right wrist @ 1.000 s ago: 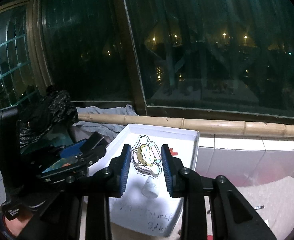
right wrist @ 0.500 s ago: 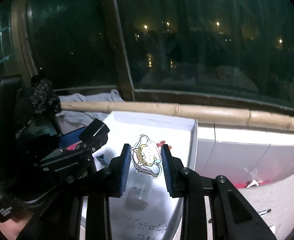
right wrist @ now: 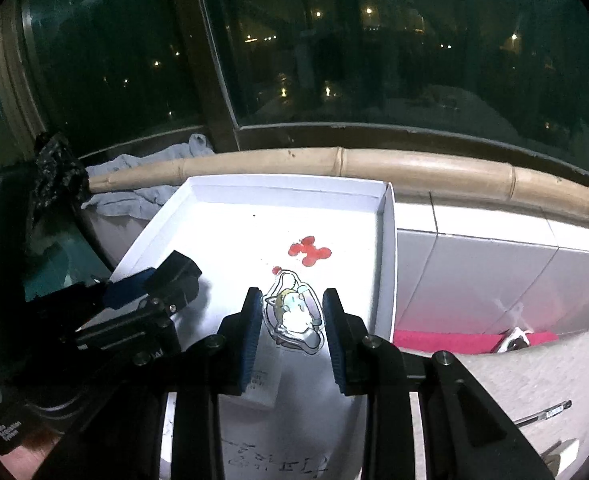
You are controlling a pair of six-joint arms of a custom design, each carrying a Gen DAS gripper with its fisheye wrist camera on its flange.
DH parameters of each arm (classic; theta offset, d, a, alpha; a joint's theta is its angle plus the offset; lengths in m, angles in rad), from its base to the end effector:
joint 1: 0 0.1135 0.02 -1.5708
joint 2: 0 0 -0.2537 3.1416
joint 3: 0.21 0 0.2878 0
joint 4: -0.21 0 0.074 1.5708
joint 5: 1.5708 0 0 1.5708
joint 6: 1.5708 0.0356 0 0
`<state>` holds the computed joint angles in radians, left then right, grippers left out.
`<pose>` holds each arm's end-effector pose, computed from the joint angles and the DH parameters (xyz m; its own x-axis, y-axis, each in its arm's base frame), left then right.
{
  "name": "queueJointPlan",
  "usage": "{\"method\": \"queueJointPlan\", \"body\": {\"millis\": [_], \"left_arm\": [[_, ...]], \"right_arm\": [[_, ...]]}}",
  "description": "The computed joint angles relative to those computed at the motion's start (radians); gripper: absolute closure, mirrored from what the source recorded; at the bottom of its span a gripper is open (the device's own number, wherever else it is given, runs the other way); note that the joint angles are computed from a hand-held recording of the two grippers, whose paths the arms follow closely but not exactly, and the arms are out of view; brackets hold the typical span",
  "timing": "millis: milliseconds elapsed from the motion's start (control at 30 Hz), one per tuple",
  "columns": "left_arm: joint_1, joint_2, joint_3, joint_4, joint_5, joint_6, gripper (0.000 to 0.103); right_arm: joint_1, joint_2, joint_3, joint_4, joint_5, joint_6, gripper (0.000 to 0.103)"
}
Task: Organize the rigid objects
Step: 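Open the left tool to drop the charger while the right tool releases the badge in the tray, then lift both open tools up and away from the tray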
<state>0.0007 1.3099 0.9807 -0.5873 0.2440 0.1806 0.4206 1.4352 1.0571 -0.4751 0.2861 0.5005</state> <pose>0.3064 -0.0084 0.2383 -0.7543 0.1738 -0.6331 0.2865 0.9548 -0.0793 0.3150 0.1299 0.2352 -0.7100 0.1867 -0.6789 0.1350 0.9824 0.1290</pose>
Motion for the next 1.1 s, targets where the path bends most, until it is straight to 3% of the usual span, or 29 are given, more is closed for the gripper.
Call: {"method": "queueJointPlan", "body": {"millis": [100, 167, 200, 300, 333, 467, 600, 733, 900, 1000, 1100], "left_arm": [[0.002, -0.001, -0.004, 0.003, -0.007, -0.006, 0.067], [0.014, 0.0, 0.002, -0.008, 0.024, -0.009, 0.064], [0.02, -0.004, 0.002, -0.01, 0.028, -0.017, 0.058], [0.055, -0.021, -0.006, 0.007, 0.045, -0.045, 0.016], [0.072, -0.03, -0.012, 0.013, 0.062, -0.053, 0.015], [0.125, -0.088, -0.021, -0.007, 0.093, -0.065, 0.011], [0.207, -0.209, -0.018, -0.071, 0.179, -0.048, 0.0], [0.357, -0.346, 0.038, -0.2, 0.315, -0.005, 0.0], [0.669, -0.437, 0.166, -0.423, 0.556, 0.134, 0.001], [0.891, -0.423, 0.256, -0.586, 0.688, 0.281, 0.001], [1.122, -0.367, 0.358, -0.78, 0.807, 0.48, 0.001]], "right_arm": [[0.001, 0.005, 0.002, 0.001, -0.006, 0.008, 0.072], [0.004, 0.006, 0.003, 0.0, 0.0, 0.014, 0.062], [0.004, 0.004, 0.0, 0.003, 0.002, 0.019, 0.046], [-0.004, -0.024, -0.026, 0.025, 0.005, 0.037, 0.031], [-0.012, -0.042, -0.038, 0.029, -0.006, 0.043, 0.025], [-0.004, -0.109, -0.077, 0.036, 0.012, 0.05, 0.024], [0.013, -0.212, -0.116, 0.019, 0.014, 0.038, 0.024], [0.019, -0.393, -0.15, -0.043, -0.023, 0.019, 0.024], [0.017, -0.629, -0.153, -0.157, -0.072, -0.028, 0.024], [-0.023, -0.767, -0.142, -0.24, -0.128, -0.075, 0.024], [-0.176, -0.886, -0.124, -0.328, -0.276, -0.134, 0.023]]}}
